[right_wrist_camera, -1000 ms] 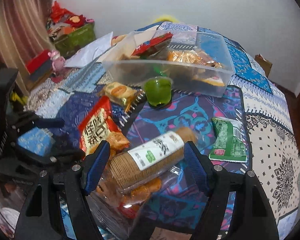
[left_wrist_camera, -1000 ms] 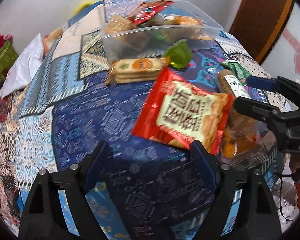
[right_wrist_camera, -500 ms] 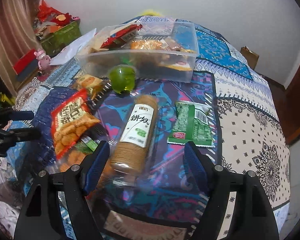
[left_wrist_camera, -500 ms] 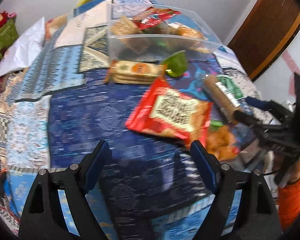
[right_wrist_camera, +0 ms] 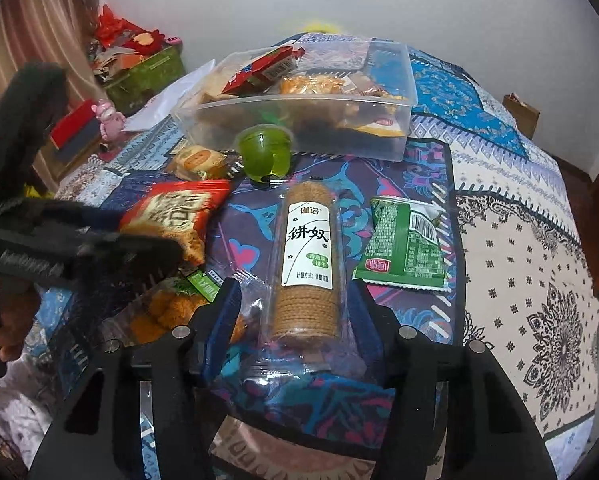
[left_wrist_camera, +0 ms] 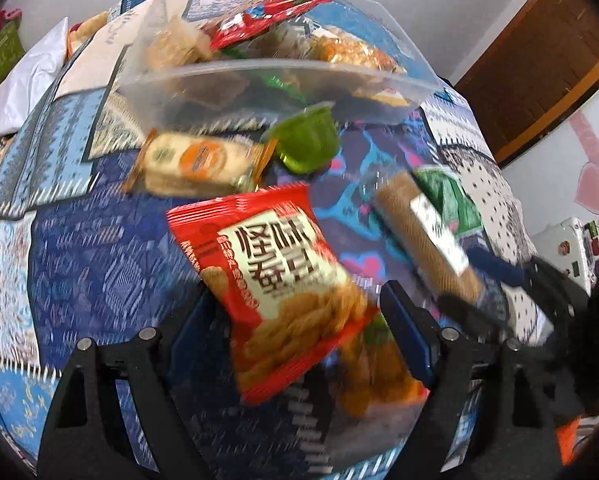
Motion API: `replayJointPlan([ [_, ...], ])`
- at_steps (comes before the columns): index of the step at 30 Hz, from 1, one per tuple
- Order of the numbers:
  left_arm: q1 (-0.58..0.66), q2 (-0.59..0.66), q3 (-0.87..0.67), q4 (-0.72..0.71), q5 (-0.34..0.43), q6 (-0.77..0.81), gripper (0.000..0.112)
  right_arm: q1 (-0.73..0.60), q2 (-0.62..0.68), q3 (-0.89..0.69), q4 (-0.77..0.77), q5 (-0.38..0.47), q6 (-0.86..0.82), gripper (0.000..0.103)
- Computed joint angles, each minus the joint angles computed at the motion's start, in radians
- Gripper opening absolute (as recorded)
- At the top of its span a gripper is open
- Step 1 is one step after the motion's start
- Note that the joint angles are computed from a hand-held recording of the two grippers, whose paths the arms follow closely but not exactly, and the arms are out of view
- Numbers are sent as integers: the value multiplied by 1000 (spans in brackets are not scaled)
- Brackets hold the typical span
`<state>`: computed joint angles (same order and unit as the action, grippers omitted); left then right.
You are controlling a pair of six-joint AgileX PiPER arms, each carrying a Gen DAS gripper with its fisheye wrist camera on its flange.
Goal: Organize snacks
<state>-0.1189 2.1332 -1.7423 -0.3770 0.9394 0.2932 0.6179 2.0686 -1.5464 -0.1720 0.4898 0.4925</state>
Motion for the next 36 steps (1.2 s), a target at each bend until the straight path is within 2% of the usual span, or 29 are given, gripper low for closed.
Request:
replayJointPlan([
  [6,-43,135,-193,107,92,-65,83,-21,18,-23,71,-2,-65,52],
  [7,-46,139,-189,119,83,-60,83,-21,24,-31,74,2,-71,52],
  [11,-61,106,-98,172,-46,-27,83,-24,65,-90,93,35,-106,52],
  [15,-59,93,-37,157,-141,-9,81,-24,116,-160,85,76,-113,52],
  [16,-62,88,-22,161,-166,-8,78,-23,129,-177,79,86,-109,50],
  [18,-60,72,12,149,-206,15,69,-21,145,-197,56,103,-90,38],
  [25,-17,7,102,7,-224,180,65,-18,95,-125,36,42,-52,36],
  [32,21,-78,160,-58,-228,223,65,-5,23,-56,-66,-16,68,35],
  [36,42,-124,168,-94,-227,241,65,-5,-5,-60,-112,-13,107,35],
])
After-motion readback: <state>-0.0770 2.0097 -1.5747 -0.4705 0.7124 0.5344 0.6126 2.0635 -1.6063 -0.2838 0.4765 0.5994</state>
